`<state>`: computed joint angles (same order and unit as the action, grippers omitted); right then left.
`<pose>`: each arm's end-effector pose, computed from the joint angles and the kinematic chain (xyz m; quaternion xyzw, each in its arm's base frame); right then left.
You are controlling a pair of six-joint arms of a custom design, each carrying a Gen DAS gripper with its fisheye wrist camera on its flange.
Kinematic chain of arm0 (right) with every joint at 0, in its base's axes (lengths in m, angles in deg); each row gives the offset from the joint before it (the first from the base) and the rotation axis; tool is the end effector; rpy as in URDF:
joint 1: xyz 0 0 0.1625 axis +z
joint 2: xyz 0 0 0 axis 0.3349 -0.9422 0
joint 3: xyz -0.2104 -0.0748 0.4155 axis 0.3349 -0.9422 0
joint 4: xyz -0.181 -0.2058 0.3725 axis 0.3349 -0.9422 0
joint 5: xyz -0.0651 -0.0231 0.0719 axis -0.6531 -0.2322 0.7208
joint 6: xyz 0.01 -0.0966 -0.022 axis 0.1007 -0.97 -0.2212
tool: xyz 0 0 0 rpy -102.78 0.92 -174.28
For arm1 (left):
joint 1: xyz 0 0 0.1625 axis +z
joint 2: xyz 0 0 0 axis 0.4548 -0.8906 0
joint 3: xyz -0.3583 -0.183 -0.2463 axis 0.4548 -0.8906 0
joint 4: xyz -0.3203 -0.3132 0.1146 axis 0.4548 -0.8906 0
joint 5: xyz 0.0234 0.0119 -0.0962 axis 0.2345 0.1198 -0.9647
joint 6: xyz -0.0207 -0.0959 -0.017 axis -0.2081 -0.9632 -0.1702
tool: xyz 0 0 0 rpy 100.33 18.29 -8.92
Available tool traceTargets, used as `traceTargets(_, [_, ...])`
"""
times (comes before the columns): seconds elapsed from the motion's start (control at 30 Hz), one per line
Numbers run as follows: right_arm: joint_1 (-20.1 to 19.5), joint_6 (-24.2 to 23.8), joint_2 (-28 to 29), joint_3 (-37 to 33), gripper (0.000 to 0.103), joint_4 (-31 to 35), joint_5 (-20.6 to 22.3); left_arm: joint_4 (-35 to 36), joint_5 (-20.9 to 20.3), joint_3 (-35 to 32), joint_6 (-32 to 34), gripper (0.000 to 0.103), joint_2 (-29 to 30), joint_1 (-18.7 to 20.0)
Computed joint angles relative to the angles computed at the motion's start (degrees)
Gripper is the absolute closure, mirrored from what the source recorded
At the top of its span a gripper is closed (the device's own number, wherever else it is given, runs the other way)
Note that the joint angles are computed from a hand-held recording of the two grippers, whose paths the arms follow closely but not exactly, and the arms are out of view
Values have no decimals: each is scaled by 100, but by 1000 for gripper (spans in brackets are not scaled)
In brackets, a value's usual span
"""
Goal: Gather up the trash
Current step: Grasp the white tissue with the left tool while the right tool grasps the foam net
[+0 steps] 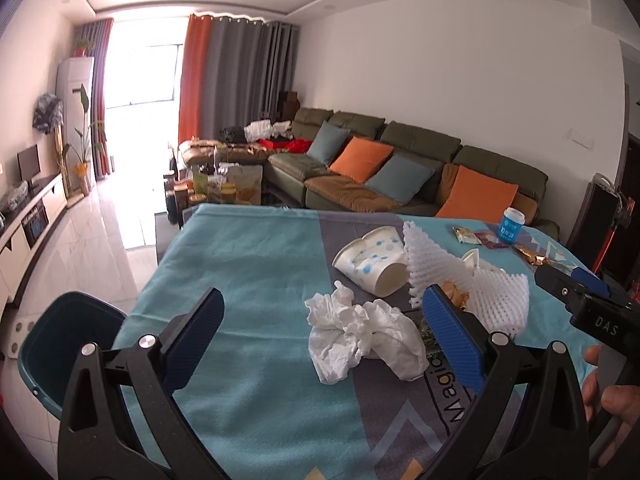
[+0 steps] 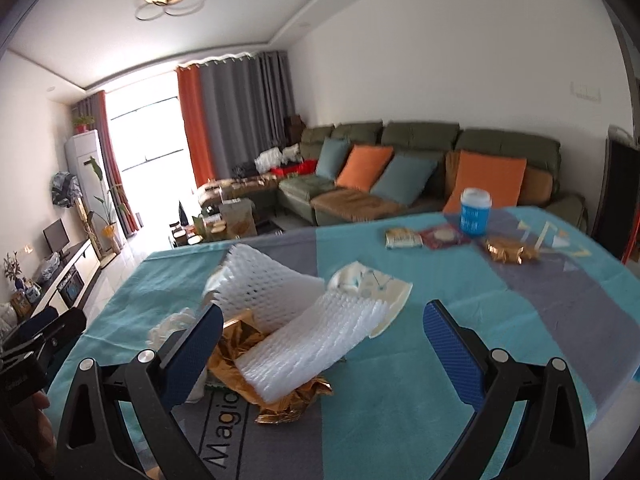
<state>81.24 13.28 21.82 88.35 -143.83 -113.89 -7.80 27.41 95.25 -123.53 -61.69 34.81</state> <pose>0.1996 -0.6936 0.1972 0.0192 -0.7517 0.5491 0.3649 -0.2411 -0.8139 0.1232 0.3358 0.8312 -0.4097 0.1691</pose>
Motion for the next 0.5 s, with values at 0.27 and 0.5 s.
traceTargets(0.27, [-330, 1700, -350, 126, 6, 1365, 287, 1029, 19, -1318, 105, 5, 788, 83])
traceTargets(0.5, [-562, 2691, -541, 175, 17, 2123, 869, 1838, 2, -2477, 116, 5, 1462, 113])
